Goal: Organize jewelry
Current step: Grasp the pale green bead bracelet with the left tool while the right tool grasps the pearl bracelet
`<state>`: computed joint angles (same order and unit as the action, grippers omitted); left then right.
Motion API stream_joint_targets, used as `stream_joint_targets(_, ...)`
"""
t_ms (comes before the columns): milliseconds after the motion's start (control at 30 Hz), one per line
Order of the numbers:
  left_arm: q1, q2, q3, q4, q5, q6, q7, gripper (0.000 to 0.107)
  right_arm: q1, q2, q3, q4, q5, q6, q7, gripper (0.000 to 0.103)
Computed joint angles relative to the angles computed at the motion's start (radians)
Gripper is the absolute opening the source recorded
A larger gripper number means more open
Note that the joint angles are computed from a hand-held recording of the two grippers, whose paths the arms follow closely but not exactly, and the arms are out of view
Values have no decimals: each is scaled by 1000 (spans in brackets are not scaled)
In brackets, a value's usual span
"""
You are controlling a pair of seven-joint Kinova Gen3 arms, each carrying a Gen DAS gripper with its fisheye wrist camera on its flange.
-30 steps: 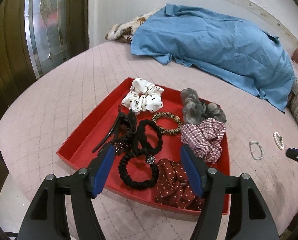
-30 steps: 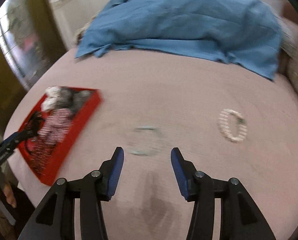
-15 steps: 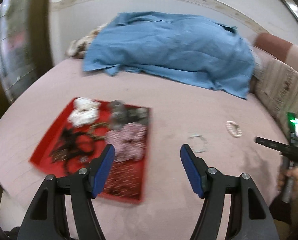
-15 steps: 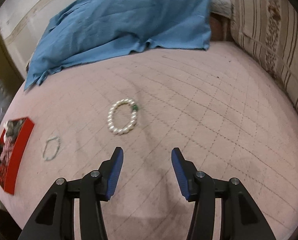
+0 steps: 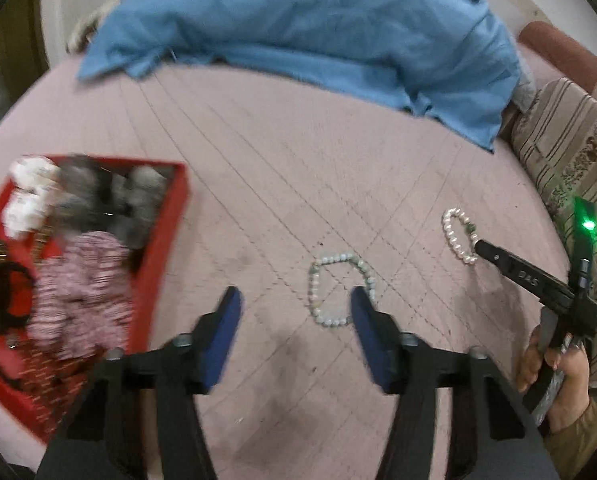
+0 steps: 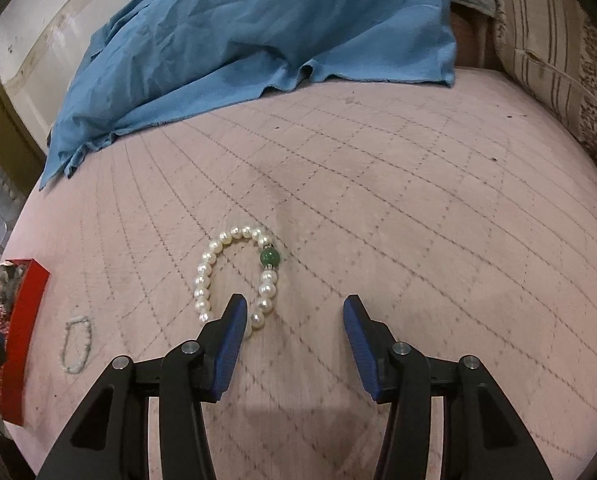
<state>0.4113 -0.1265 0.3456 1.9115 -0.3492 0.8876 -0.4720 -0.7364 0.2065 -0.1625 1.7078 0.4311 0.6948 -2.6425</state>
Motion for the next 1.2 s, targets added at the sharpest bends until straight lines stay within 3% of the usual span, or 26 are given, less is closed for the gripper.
stream_joint_targets(233, 33, 120, -40, -11, -15, -57, -13, 45, -37, 33, 10, -30, 65, 27, 7, 53)
stream_joint_targets(367, 98, 166, -43, -39, -126, -8, 57, 46, -72, 70, 18, -72, 115, 83, 13, 47)
stream_joint_targets(433, 126, 186, -54, -47, -156, -3, 78, 55, -82, 79, 21, -84, 125, 97, 20, 43)
stream_joint_targets(533, 194, 220, -63, -68, -234, 49, 155, 58, -86, 79, 20, -85, 125, 90, 34, 23)
stream_joint_targets(600, 217, 230, -68, -79, -252, 73, 183, 52, -90, 76, 23, -83, 127, 87, 29, 13)
stream_joint_targets(667, 235, 229, -71, -88, -251, 87, 179, 14, -76, 66, 22, -71, 107, 64, 26, 11)
stream_joint_targets(700, 239, 231, -72, -98, -243, 95, 162, 5, -60, 58, 20, -61, 84, 43, 29, 11)
stream_joint_targets(867, 242, 200, -73, -107, -207, 83, 138, 5, 28, -4, 4, 13, -59, -107, 61, 10)
stream_joint_targets(1200, 198, 66, -9, -81, -164, 64, 150, 5, 28, -111, -15, 104, -5, -232, -31, 10)
